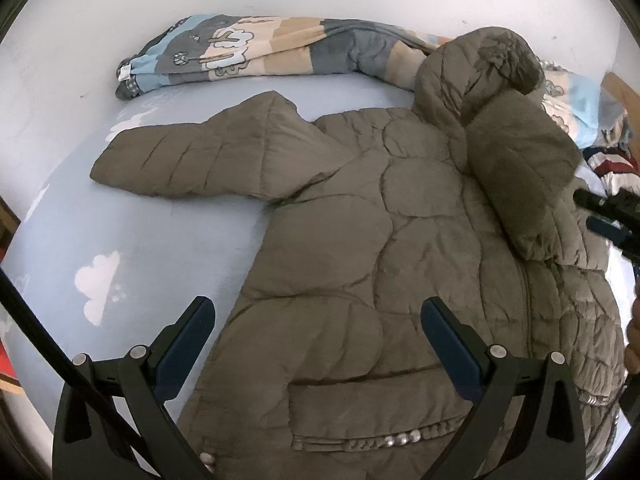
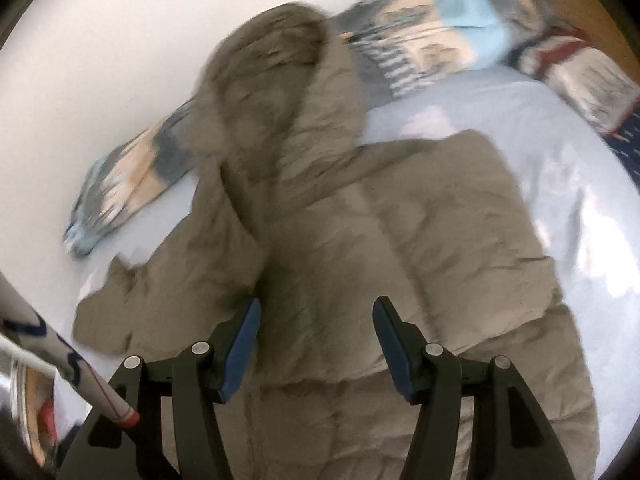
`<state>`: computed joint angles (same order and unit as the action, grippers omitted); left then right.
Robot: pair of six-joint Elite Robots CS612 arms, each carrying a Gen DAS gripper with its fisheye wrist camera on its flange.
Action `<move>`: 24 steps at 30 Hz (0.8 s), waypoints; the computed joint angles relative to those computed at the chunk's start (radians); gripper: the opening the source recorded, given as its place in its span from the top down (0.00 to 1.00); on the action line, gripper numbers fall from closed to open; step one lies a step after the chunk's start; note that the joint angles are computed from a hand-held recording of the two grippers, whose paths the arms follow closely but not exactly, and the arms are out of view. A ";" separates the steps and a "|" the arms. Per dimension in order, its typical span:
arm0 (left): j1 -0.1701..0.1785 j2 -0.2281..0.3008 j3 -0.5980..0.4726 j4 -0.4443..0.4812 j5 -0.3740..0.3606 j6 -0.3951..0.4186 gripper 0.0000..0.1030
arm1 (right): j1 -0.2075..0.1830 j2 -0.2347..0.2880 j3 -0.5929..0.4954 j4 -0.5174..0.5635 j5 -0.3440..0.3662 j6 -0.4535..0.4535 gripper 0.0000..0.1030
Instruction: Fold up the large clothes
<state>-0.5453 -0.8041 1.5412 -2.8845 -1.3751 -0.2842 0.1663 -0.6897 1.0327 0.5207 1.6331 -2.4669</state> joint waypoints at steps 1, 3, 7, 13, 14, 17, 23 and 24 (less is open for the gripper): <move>-0.001 0.001 0.000 0.001 0.002 0.003 0.00 | 0.002 -0.004 0.002 -0.009 -0.012 -0.018 0.39; -0.002 0.002 -0.001 0.005 0.002 0.003 0.00 | 0.007 -0.027 0.028 -0.057 0.027 -0.019 0.39; -0.004 0.003 -0.003 0.015 0.000 0.007 0.00 | 0.006 0.073 -0.124 0.205 0.253 0.065 0.39; -0.007 0.007 -0.006 0.016 0.001 0.016 0.00 | -0.026 0.156 -0.174 0.327 0.201 0.108 0.37; -0.007 0.008 -0.008 0.018 0.001 0.016 0.00 | -0.022 0.173 -0.188 0.337 0.206 0.077 0.36; -0.007 0.008 -0.008 0.017 0.000 0.016 0.00 | -0.002 0.208 -0.256 0.410 0.273 0.027 0.35; -0.004 0.003 0.000 0.001 0.001 0.004 0.00 | 0.052 0.147 -0.193 0.398 0.364 -0.017 0.35; -0.005 0.002 0.002 0.000 0.003 0.003 0.00 | 0.073 0.130 -0.169 0.396 0.398 -0.025 0.35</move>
<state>-0.5500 -0.8024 1.5431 -2.8847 -1.3724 -0.2809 0.2391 -0.5594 0.8632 0.9164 2.0314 -2.4921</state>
